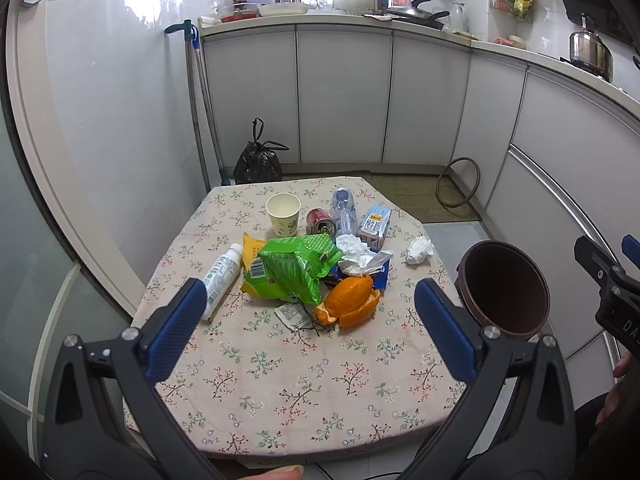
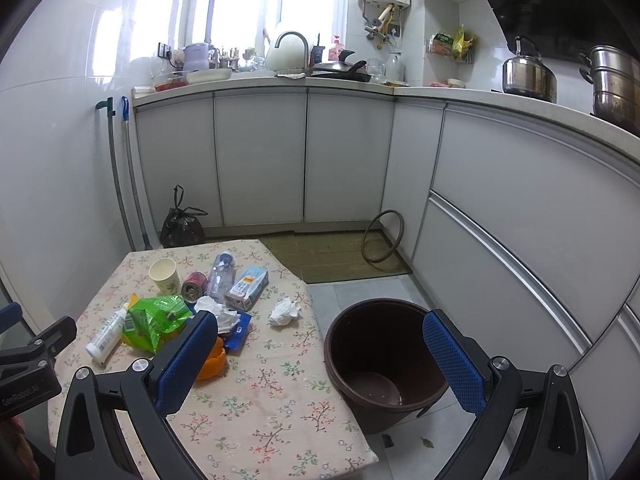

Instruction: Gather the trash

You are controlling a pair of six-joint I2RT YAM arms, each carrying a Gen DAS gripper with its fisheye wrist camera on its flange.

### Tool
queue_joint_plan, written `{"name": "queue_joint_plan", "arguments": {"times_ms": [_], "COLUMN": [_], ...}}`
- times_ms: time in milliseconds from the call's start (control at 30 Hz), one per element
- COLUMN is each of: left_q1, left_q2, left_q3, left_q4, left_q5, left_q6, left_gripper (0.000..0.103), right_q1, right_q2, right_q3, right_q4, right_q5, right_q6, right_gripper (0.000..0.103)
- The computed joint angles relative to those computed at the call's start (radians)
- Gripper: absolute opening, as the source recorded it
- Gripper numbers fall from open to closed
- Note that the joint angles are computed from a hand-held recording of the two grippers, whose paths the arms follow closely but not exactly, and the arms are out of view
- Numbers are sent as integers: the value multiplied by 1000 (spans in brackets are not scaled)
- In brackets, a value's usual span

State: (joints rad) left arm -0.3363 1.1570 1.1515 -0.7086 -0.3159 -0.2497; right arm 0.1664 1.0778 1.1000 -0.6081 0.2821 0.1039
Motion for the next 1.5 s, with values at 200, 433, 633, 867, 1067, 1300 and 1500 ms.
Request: {"name": "queue_joint_plan", "arguments": {"times_ms": [200, 433, 633, 867, 1067, 1300, 1500], "left_q1": [0, -10, 4, 4, 9, 9, 13], "left_q2": [0, -2, 2, -3, 2, 10, 18], "left_q3": [-1, -5, -4, -13, -3, 6, 14], "left_q4": [1, -2, 4, 5, -4, -12, -15], "left_q5": [-1, -8, 1, 2, 7, 4, 6], "left_q6": [-1, -6, 3, 4, 5, 9, 12], "left_gripper": [103, 103, 103, 103, 103, 103, 103], "right_q1": [11, 8, 6, 6, 4, -2, -6], "right_q2": [1, -1, 0, 2, 0, -6, -2], "right_q3": [0, -2, -6, -8, -8, -16, -19], "right_q4": [5, 4, 6, 8, 6, 4, 7], "right_q5": [9, 3, -1, 0, -4, -12, -19], "right_q6": [7, 4, 4, 5, 2, -1, -1], "right_gripper": [103, 103, 103, 103, 103, 103, 103]}}
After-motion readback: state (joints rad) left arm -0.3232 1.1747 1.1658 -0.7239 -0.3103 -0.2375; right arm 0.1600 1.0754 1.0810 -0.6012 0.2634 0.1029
